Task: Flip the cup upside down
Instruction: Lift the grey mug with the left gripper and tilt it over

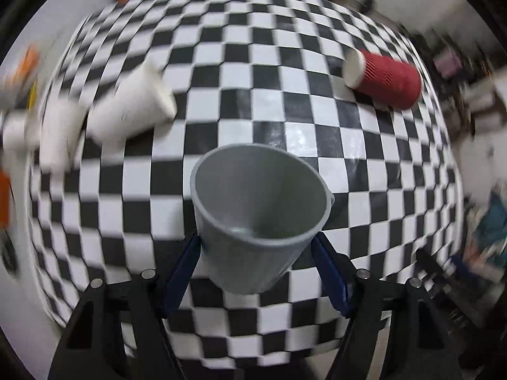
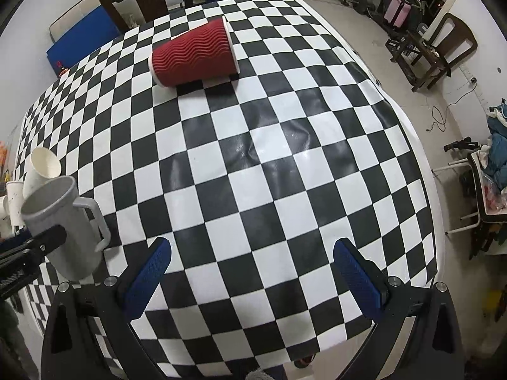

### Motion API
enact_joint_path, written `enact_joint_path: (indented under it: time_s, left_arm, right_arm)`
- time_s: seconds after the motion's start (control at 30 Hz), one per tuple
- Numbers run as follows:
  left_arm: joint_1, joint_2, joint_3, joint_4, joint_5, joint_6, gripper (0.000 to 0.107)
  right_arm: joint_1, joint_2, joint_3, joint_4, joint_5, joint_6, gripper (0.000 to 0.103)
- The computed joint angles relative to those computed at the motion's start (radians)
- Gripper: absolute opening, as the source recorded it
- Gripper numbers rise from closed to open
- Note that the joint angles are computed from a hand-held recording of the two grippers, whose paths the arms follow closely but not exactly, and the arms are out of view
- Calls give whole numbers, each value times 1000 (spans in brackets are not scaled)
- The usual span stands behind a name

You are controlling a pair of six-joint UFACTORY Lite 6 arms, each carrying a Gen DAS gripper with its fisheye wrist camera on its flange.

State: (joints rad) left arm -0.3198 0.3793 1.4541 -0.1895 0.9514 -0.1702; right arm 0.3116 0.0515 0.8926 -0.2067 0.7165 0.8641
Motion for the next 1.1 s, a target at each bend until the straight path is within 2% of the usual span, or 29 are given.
enact_joint_path:
  time_s: [0.17, 0.27, 0.33, 0.37, 0.4, 0.67, 0.77, 0.97, 1.1]
  left_arm:
    - [87, -18, -46, -157, 19, -10, 70]
    - [111, 26, 16, -143, 21, 4, 68]
    - [84, 63, 74, -81, 16, -11, 59]
    - [80, 73, 88, -69, 14, 14, 42]
    - [77, 114, 127, -67, 26, 41, 39]
    - [29, 273, 281, 50, 22, 10, 69]
    - [45, 324, 309, 21, 9, 39, 78]
    - [9, 326, 325, 87, -5, 27, 77]
    - [4, 210, 216, 64, 1, 68, 75]
  right_arm:
    - [9, -18, -16, 20, 0, -9, 103]
    - [8, -30, -21, 33, -4, -14, 103]
    - [17, -35, -19, 23, 0, 0, 103]
    - [20, -38, -19, 25, 2, 1, 103]
    - [22, -41, -19, 25, 4, 2, 103]
    - [39, -82, -38, 10, 36, 33, 103]
    - [33, -100, -57, 2, 38, 40, 103]
    - [27, -100, -75, 5, 47, 46, 103]
    - [26, -123, -83, 3, 58, 42, 103]
